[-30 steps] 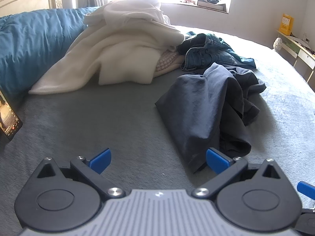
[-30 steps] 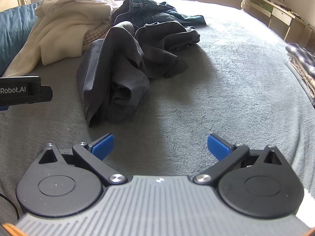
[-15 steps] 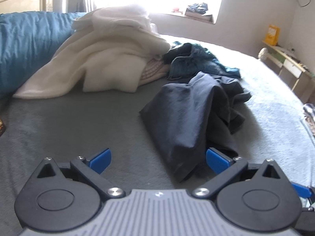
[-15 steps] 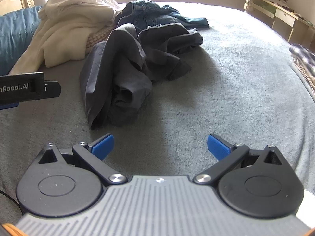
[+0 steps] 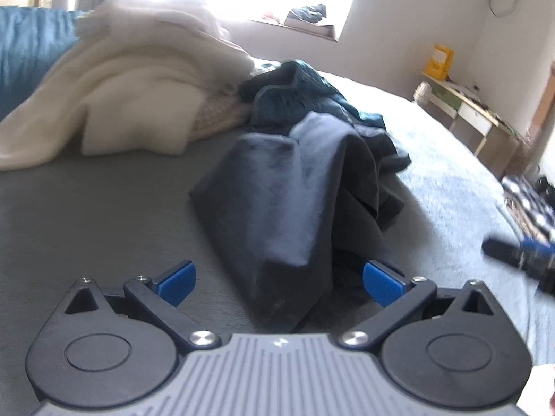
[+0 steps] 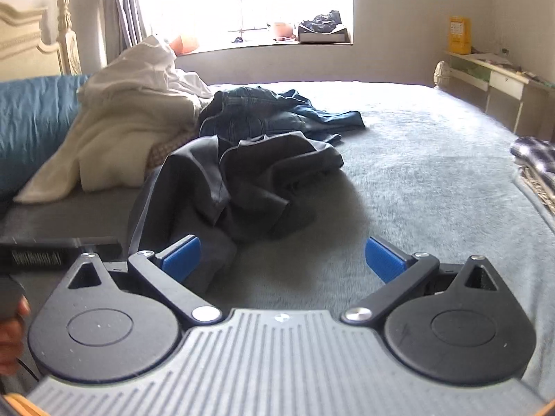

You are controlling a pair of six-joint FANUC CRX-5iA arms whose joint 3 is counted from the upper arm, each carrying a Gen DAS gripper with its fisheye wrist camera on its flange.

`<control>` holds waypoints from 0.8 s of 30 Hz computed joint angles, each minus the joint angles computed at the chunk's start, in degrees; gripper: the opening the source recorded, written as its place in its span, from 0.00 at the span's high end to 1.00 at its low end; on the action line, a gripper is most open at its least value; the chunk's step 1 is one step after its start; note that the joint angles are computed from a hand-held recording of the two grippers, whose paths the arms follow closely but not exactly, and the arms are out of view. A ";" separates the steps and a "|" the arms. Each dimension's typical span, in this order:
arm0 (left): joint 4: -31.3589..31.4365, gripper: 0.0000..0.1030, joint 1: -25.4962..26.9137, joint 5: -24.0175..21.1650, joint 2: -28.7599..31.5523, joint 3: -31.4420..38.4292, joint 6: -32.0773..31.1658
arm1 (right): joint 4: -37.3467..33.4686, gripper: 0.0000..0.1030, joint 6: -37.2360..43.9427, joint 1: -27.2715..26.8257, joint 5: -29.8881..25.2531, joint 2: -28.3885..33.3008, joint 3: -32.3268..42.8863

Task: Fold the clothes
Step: 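Move the left tool to the navy trousers and close on the fabric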

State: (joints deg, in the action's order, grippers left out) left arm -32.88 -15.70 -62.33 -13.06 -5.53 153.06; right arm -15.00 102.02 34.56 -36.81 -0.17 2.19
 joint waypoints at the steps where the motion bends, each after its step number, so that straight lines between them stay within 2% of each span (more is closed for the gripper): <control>1: -0.02 0.02 0.27 0.58 0.44 -0.18 -0.89 | -2.15 0.01 1.96 -0.89 -1.25 1.07 1.77; 5: 0.41 0.19 2.19 4.60 0.88 -1.96 -2.27 | -8.43 0.01 8.02 -2.93 -8.38 7.67 11.96; 6: 0.82 0.27 2.96 6.07 0.62 -2.74 -2.20 | -9.18 0.01 8.83 -2.97 -9.92 9.31 14.41; 8: 2.52 0.32 5.10 9.51 -0.41 -4.82 -2.14 | -9.43 0.01 9.43 -2.26 -12.11 12.80 19.39; 10: 4.07 0.43 6.86 11.55 -0.91 -6.15 -3.19 | -9.75 0.01 9.79 -1.15 -14.73 17.10 25.54; 13: 6.24 0.64 9.10 13.87 -1.50 -7.85 -4.81 | -10.81 0.01 9.57 0.47 -20.05 23.65 35.26; 14: 7.26 0.75 9.92 14.68 -1.74 -8.51 -5.48 | -11.15 0.01 9.17 1.00 -22.50 26.21 39.11; 15: 8.34 0.81 10.75 15.47 -2.00 -9.21 -6.08 | -10.34 0.01 7.69 1.82 -24.47 28.53 42.28; 17: 9.67 0.85 11.87 16.57 -2.56 -10.45 -6.44 | -8.19 0.01 4.92 3.41 -28.48 33.44 48.66; 21: 11.31 0.92 13.41 17.93 -3.45 -12.40 -7.00 | -4.19 0.03 -1.12 5.45 -33.60 40.32 56.41; 24: 11.28 0.95 13.97 19.44 -4.33 -13.59 -6.45 | -5.08 0.20 -3.20 5.01 -36.37 42.21 58.61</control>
State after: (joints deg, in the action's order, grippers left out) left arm -21.60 -1.73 -42.89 -17.38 -19.12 146.61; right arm -20.07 98.82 39.56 -73.18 42.04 60.81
